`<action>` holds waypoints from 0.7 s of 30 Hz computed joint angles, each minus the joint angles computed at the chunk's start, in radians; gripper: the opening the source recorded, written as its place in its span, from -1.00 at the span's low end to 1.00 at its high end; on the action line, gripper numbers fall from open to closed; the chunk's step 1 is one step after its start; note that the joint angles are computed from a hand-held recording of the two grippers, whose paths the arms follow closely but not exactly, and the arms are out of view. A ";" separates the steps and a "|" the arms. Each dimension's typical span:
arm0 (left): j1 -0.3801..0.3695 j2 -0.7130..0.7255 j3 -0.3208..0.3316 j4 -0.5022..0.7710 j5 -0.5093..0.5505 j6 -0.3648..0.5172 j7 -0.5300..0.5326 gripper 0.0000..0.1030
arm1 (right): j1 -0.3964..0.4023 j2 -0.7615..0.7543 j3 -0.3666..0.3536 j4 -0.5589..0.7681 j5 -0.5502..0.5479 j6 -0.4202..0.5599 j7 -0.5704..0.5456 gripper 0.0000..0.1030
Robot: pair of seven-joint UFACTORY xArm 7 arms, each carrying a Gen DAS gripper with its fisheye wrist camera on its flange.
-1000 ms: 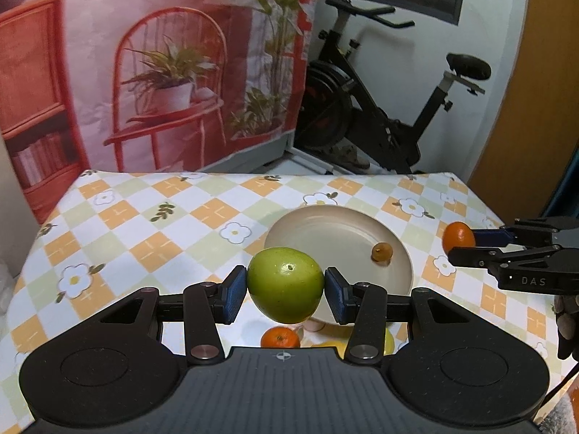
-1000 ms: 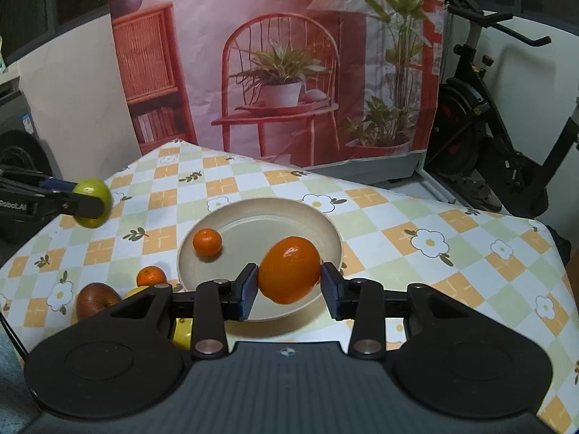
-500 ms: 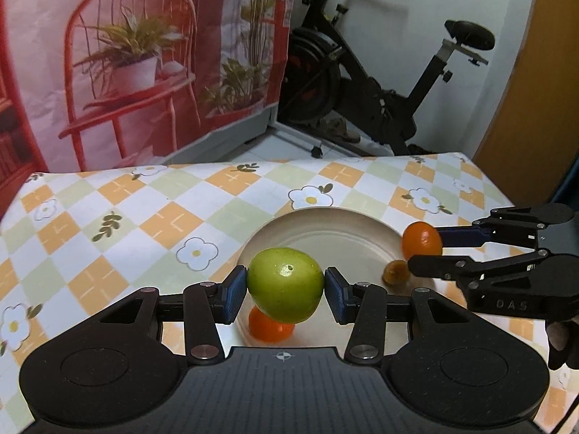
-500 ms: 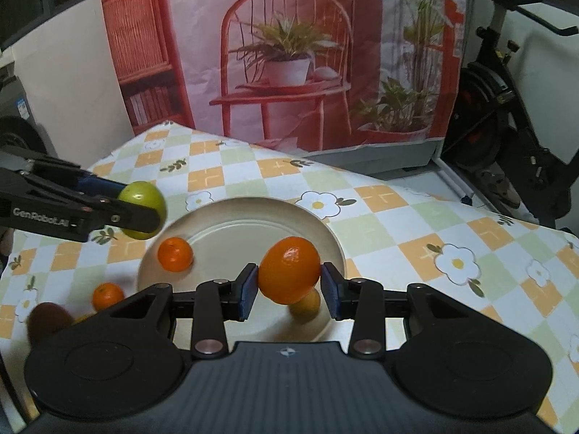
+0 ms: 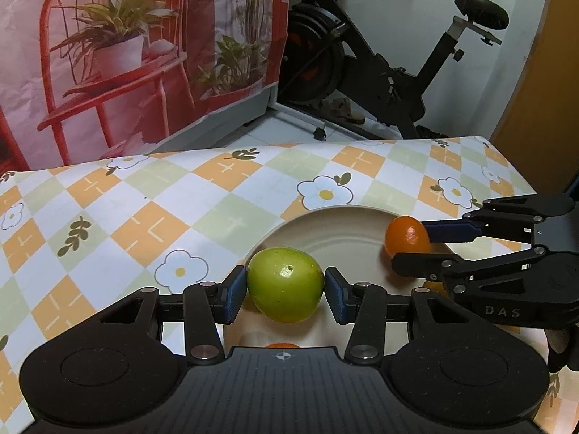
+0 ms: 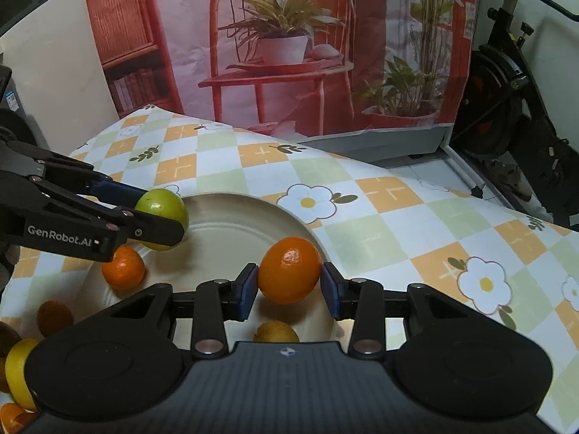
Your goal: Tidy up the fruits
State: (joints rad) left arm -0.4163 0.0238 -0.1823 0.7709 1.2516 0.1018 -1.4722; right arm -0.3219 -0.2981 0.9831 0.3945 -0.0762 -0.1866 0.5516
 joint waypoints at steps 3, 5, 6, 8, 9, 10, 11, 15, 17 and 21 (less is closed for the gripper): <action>0.003 0.015 0.007 0.006 -0.014 -0.020 0.017 -0.04 | -0.081 0.020 0.078 0.016 -0.001 -0.019 -0.016 -0.21; 0.000 0.023 0.011 0.007 -0.035 -0.026 0.040 -0.03 | -0.125 0.030 0.121 0.023 0.007 -0.031 -0.027 -0.21; -0.002 0.025 0.014 0.006 -0.042 -0.030 0.047 -0.03 | -0.139 0.034 0.136 0.026 0.013 -0.033 -0.031 -0.21; -0.007 0.022 0.021 0.005 -0.021 -0.033 0.026 -0.03 | -0.156 0.038 0.156 0.032 0.022 -0.030 -0.037 -0.19; -0.007 0.021 0.022 0.005 -0.025 -0.032 0.030 -0.03 | -0.161 0.038 0.162 0.035 0.024 -0.027 -0.038 -0.19; -0.009 0.018 0.023 0.004 -0.019 -0.031 0.022 -0.03 | -0.156 0.032 0.160 0.032 0.027 -0.028 -0.034 -0.19; -0.009 0.011 0.023 0.002 -0.010 -0.027 0.009 -0.03 | -0.146 0.029 0.151 0.029 0.028 -0.033 -0.029 -0.19; 0.000 -0.032 0.006 -0.017 -0.012 -0.011 -0.012 -0.02 | -0.044 0.002 0.057 0.018 0.034 -0.011 -0.015 -0.19; 0.011 -0.065 -0.010 -0.038 -0.024 -0.004 -0.015 -0.02 | 0.043 -0.019 -0.022 0.004 0.032 0.003 0.001 -0.19; 0.037 -0.158 -0.054 -0.101 -0.088 0.013 0.002 -0.02 | 0.201 -0.085 -0.157 -0.034 0.033 0.035 0.058 -0.19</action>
